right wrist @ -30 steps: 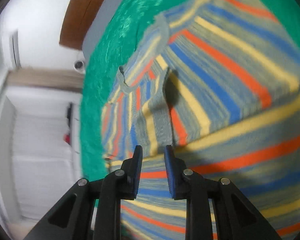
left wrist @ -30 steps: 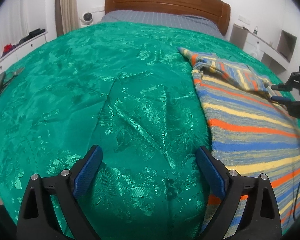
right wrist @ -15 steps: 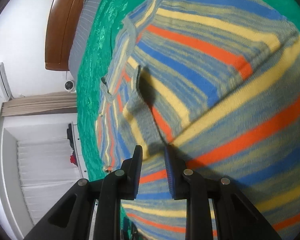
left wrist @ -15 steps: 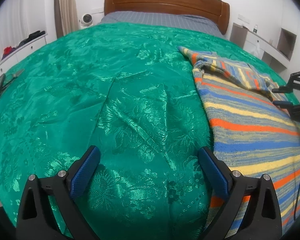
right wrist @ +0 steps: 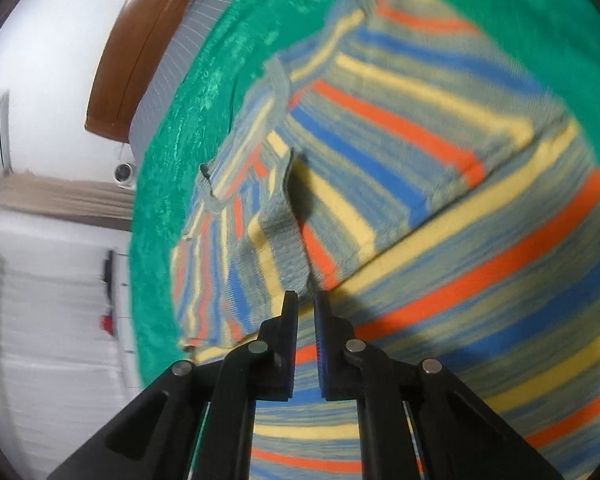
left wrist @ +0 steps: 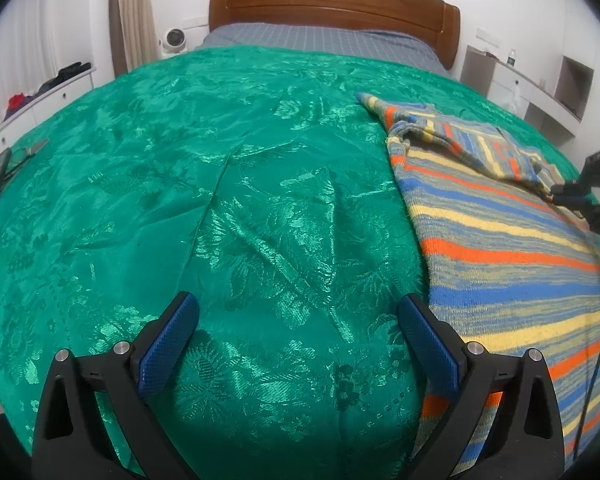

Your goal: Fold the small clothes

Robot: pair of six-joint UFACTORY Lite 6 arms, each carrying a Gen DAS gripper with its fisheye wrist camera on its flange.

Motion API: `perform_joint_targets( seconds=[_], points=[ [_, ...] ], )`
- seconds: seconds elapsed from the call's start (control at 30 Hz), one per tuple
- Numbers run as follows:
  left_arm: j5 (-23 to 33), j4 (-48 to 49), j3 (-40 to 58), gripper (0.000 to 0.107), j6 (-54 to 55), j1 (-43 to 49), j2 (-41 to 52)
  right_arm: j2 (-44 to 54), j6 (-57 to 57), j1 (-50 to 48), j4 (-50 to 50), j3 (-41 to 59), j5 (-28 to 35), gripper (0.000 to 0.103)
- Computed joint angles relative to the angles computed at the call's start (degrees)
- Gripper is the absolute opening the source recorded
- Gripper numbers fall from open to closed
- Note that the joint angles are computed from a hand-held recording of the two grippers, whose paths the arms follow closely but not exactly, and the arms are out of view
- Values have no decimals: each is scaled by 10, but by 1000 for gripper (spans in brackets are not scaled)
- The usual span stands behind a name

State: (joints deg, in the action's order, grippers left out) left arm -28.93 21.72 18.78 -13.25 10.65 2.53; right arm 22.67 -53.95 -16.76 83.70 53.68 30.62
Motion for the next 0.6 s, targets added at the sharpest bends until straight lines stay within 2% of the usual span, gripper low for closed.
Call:
perform_joint_targets(
  seconds=[0.07, 0.2, 0.4, 0.5, 0.53, 0.57, 0.6],
  points=[
    [0, 0, 0, 101, 0, 0, 0, 11, -19, 1, -4, 1, -26, 1],
    [-2, -7, 3, 101, 6, -2, 5, 17, -97, -37, 66, -17, 60, 6],
    [-8, -19, 2, 101, 15, -6, 10, 52, -53, -60, 68, 3, 139, 8],
    [-8, -19, 3, 101, 15, -6, 11, 56, -23, -56, 52, 10, 126, 15],
    [-8, -20, 4, 101, 16, -7, 12, 47, -22, -57, 51, 3, 117, 28],
    [-8, -20, 2, 101, 16, -6, 10, 43, -25, -60, 59, -3, 117, 34],
    [-8, -20, 2, 101, 16, -6, 10, 47, -31, -63, 67, -4, 126, 35]
  ],
)
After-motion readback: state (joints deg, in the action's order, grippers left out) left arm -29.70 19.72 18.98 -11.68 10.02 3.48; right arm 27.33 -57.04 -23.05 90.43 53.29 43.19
